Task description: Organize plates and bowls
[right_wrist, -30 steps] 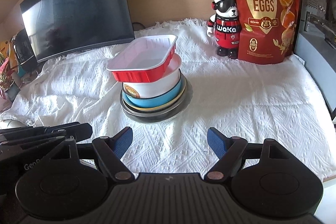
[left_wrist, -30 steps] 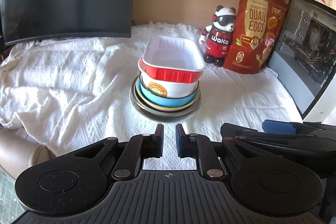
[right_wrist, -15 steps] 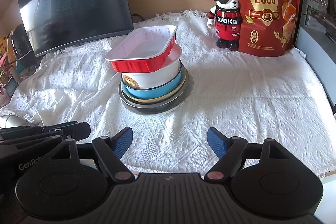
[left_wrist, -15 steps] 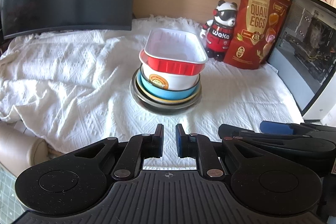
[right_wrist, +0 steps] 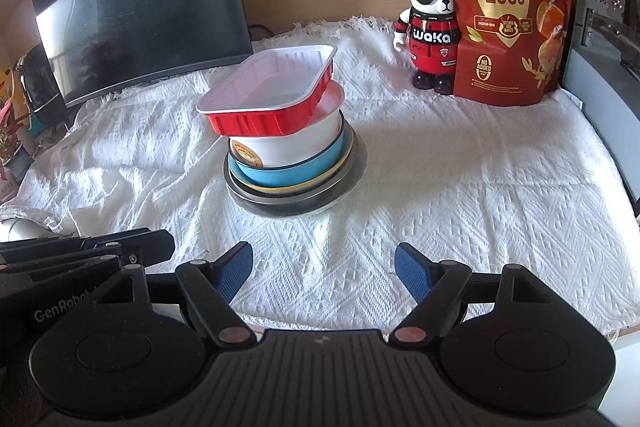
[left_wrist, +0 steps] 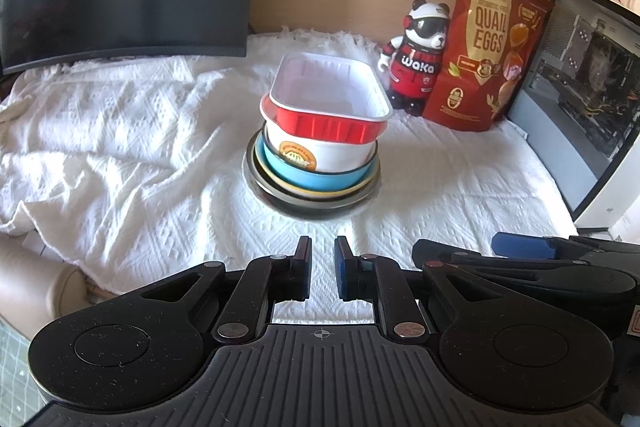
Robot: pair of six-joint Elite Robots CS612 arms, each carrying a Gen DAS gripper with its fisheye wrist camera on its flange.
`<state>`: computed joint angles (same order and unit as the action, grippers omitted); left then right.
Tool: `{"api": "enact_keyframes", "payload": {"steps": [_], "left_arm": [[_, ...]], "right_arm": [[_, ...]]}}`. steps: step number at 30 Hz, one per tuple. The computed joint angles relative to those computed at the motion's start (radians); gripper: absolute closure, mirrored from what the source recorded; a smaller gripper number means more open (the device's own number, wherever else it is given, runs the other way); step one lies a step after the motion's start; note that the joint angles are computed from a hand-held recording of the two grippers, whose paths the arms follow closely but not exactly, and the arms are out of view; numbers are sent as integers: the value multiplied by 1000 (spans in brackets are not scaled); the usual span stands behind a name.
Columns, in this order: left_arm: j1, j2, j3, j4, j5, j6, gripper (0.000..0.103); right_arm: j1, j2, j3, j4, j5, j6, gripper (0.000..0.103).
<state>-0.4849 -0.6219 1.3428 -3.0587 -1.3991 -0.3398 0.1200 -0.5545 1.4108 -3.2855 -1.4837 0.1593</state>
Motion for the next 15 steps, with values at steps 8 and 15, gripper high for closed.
{"api": "enact_keyframes", "payload": {"steps": [8, 15], "left_arm": [[0, 0, -1, -5, -2, 2, 89], [1, -1, 3, -5, -2, 3, 89]], "right_arm": [[-2, 1, -1, 0, 0, 2, 24], [-2, 1, -2, -2, -1, 2, 24]]}}
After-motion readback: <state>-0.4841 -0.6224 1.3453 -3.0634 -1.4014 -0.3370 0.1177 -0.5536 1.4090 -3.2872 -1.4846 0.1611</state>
